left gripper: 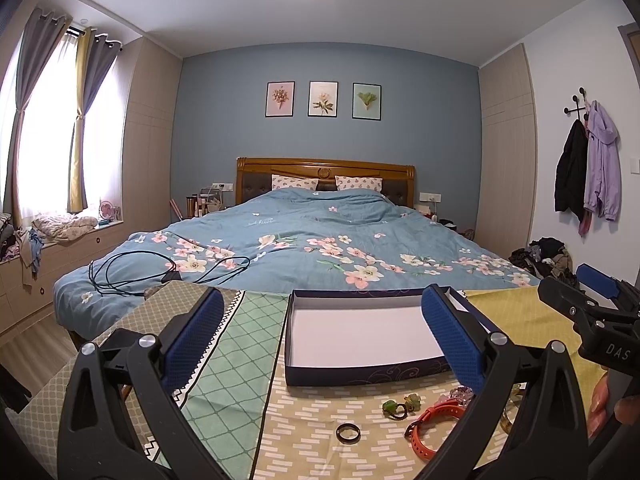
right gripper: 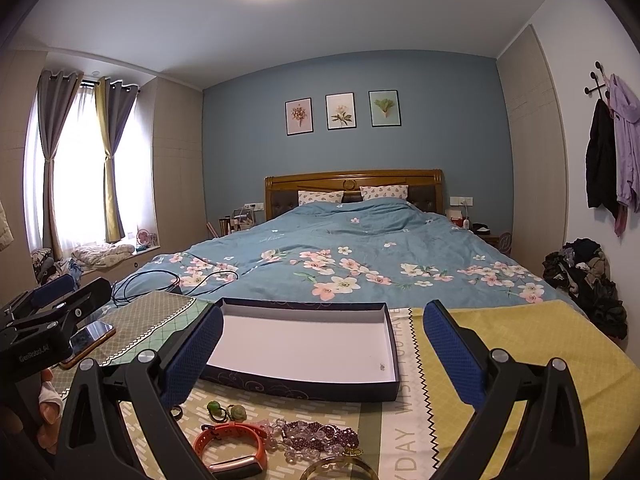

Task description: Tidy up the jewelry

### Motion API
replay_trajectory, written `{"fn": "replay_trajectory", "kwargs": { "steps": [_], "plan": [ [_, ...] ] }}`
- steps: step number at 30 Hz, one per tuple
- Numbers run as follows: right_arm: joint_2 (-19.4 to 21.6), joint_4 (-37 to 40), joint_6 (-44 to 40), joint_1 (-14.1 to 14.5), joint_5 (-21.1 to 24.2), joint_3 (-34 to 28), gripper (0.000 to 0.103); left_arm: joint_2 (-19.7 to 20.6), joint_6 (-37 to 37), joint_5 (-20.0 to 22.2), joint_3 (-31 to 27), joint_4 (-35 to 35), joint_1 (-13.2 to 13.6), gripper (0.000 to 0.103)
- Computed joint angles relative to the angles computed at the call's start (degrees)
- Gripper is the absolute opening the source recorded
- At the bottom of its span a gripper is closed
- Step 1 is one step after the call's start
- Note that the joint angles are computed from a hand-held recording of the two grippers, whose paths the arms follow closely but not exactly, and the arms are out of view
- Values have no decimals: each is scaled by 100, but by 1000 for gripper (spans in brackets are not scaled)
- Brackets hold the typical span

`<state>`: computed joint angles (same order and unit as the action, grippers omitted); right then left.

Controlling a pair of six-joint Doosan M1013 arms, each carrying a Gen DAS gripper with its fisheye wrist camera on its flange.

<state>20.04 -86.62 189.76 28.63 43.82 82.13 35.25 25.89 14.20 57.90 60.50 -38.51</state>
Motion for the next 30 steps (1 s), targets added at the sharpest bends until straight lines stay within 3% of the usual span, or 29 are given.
{"fn": "replay_trajectory", "kwargs": {
  "steps": [30],
  "plan": [
    [-3,58,-24,-15,-44,-11,97,2,-62,3,1,59,-7,97]
  ]
}}
